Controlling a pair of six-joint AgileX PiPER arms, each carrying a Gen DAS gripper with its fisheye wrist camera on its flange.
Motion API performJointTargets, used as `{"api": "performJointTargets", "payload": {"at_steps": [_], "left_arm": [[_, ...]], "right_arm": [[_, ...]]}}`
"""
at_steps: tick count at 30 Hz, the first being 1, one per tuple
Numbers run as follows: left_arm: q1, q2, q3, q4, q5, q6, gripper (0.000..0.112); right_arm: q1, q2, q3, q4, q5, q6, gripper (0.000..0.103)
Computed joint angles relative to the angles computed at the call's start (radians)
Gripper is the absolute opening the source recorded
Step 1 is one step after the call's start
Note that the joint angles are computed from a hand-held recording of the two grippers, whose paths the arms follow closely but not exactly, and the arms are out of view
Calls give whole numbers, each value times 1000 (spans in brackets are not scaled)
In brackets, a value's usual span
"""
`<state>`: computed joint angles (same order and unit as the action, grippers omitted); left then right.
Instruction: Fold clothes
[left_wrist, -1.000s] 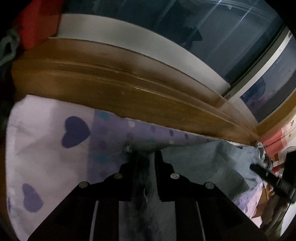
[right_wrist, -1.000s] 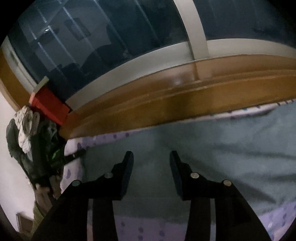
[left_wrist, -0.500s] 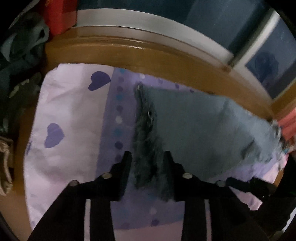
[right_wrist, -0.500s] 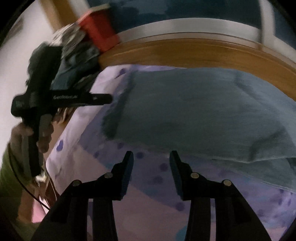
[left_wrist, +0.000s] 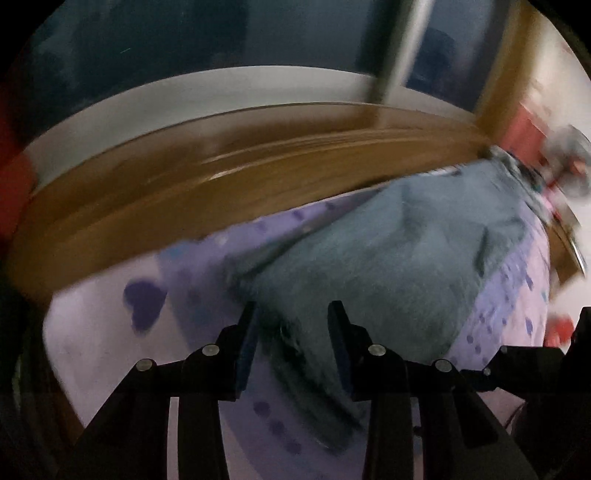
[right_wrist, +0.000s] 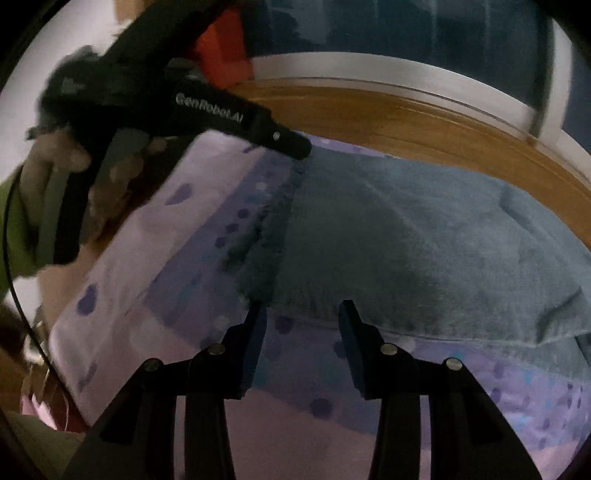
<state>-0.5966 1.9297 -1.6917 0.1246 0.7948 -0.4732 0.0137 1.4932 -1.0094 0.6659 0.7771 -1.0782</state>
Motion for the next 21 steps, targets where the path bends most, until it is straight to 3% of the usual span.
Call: {"api": "performJointTargets", "payload": {"at_steps": [4, 7, 15, 19, 21], "left_arm": [[81, 51, -58, -151, 4, 240, 37], [125, 73, -77, -282, 15, 404, 37], [158, 102, -87, -342, 18, 567, 37], [198, 123, -80, -470, 52, 657, 37], [202, 112, -40, -505, 30, 703, 37]], "right_arm": [[158, -46, 68, -187, -186, 228, 41], [270, -50, 89, -400, -272, 476, 41], [421, -19, 103, -879, -351, 984, 41], [451, -17, 112, -1020, -363, 1124, 41], [457, -24, 122, -1084, -372, 1194, 41]]}}
